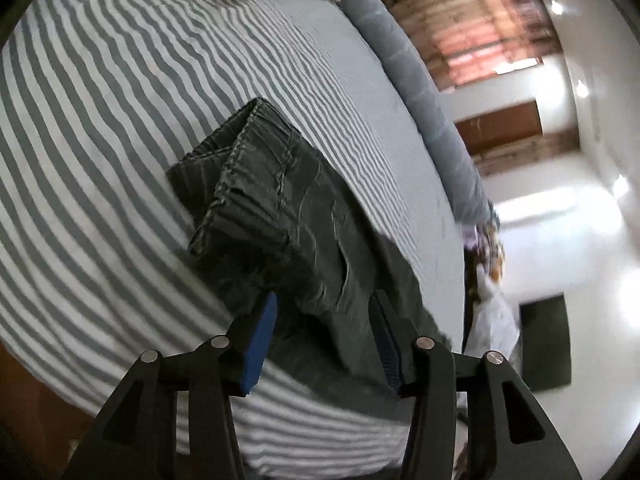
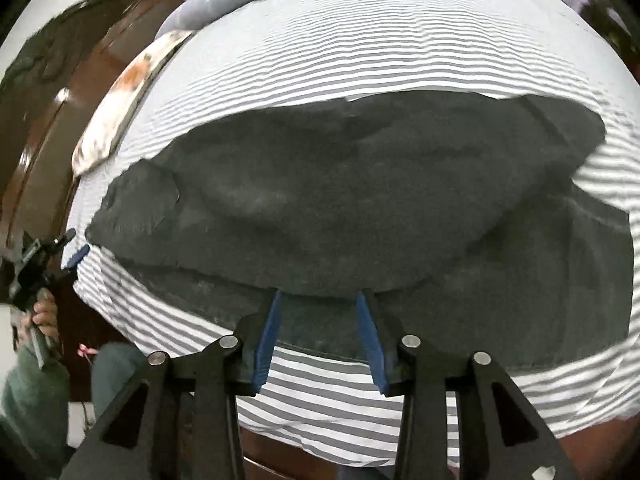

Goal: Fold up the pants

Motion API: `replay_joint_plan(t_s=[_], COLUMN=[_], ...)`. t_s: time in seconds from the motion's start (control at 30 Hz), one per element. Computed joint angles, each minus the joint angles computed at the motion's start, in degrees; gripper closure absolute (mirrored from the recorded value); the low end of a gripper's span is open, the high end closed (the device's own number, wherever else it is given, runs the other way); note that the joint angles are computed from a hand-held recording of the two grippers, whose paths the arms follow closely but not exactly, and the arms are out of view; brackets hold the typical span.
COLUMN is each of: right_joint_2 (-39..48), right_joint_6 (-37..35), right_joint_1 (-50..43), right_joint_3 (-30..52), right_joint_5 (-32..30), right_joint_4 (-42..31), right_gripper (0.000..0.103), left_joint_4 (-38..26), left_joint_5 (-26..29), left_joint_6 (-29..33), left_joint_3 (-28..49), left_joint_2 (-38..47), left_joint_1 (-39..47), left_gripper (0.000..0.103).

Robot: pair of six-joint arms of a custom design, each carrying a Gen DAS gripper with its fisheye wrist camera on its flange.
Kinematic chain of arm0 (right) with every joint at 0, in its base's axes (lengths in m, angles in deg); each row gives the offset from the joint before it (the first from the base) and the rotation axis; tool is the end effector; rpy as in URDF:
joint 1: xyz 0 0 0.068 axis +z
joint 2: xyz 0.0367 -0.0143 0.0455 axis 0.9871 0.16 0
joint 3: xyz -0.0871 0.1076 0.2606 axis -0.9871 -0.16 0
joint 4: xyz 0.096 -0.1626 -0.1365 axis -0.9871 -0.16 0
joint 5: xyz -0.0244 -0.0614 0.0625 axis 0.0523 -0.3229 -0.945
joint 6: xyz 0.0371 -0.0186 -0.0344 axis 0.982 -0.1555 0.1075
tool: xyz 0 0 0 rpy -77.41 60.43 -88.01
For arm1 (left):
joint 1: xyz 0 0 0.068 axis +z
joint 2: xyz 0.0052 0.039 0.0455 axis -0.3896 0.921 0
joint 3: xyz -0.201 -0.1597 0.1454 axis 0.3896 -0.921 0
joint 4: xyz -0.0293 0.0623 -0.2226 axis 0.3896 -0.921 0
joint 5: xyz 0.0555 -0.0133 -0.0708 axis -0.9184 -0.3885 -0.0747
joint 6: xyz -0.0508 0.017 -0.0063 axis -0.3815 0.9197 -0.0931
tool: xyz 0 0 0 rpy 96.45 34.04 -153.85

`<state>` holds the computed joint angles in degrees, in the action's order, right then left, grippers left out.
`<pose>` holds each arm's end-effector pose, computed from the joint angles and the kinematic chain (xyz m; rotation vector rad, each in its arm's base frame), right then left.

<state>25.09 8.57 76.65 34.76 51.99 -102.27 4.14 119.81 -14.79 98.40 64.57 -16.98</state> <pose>0.2488 -0.0065 0.1921 -0.0223 2.8051 0.4410 0.2370 0.0042 0.1365 -0.7753 2.3386 -1.0446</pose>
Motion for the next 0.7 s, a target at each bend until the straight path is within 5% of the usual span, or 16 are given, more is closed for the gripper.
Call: replay_joint_plan(t_s=[0.37, 0.43, 0.47, 0.7], right_joint_2=[6.3, 8.3, 9.0, 14.9], right_joint_6=[13.1, 14.3, 14.9, 20.7], right_joint_1=[-11.8, -14.1, -14.7, -14.5], right_joint_3=[-6.1, -7.2, -7.5, -11.0], right_joint_5=[-9.4, -11.0, -11.6, -18.7], right_joint_4=[11.4, 13.7, 14.5, 23.8], right_gripper=[0.064, 0.064, 0.064, 0.064], left_joint_4=[8.2, 7.6, 6.1, 5.0], left_joint_5=[-4.8, -7.0, -8.6, -12.8], left_joint_6=[-11.4, -10.8, -9.8, -11.3], left_joint_3=[4.0, 4.4, 5.1, 7.6], left_joint_2=[11.0, 10.3, 9.8, 7.4], left_joint_1=[-2.5, -3.2, -3.7, -5.0], left_gripper=[0.054, 0.067, 0.085, 0.092])
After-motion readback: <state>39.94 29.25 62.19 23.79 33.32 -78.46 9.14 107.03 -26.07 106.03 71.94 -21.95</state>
